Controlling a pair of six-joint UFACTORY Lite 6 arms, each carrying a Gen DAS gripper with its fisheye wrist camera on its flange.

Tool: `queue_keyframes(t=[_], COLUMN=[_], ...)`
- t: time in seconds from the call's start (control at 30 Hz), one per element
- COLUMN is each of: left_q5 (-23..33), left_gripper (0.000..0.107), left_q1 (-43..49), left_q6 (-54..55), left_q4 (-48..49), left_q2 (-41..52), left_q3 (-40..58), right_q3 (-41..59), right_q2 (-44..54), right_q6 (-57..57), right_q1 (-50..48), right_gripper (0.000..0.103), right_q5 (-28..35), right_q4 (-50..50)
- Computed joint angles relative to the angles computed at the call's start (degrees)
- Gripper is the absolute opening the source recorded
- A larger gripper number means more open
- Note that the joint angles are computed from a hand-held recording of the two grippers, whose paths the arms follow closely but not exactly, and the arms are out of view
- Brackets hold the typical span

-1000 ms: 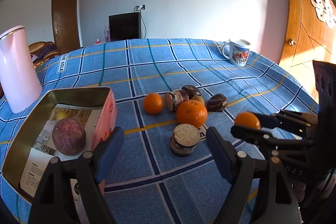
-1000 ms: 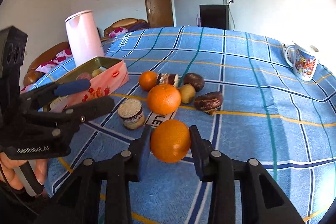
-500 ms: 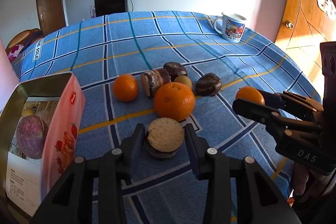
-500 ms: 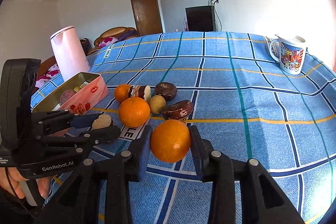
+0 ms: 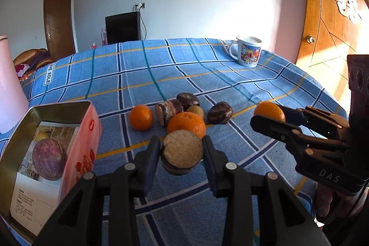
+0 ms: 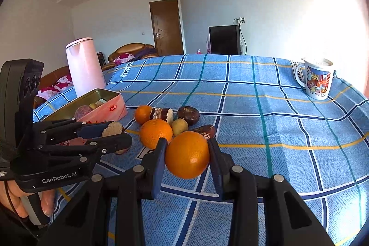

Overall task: Organize fruits
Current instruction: 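Carry the jar and orange into the pink tin and release both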

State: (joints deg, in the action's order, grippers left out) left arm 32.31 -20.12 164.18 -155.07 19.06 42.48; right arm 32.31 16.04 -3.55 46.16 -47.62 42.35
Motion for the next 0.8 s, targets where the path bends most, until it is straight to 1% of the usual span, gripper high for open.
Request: queue_keyframes(t=[0.1, 0.17, 0.3, 0.47, 0.8], left_q5=[2.20, 3.15, 4.44, 5.16, 10.48], left_gripper=[0.039, 0.034, 0.035, 0.035, 0.035], left_q1=[0.12, -0.06, 0.19, 0.42, 0.07], left_q6=[1.61, 2.99, 2.78, 2.32, 6.20], left_q4=[-1.44, -3.04, -2.93, -2.66, -6.72], left_q2=[-1.11, -1.85, -2.24, -2.07, -4.48], left_q3=[-1.74, -2.78, -3.43, -3.51, -7.96], right_q3=[-0.82, -1.44, -2.37, -2.59, -3.80], right_q2=[-0.16, -0.33, -0.38, -0.39, -0.31], right_q6=[-0.61, -0.84, -1.31, -1.49, -1.28], right_q1=[1.53, 2.56, 4.35, 5.01, 6.75], right_gripper=[0.037, 0.037, 0.037, 0.037, 0.037], right_q5=[-2.73, -4.60, -7.72, -9.05, -12.82], right_q4=[1.45, 2.32, 3.65, 4.30, 5.31])
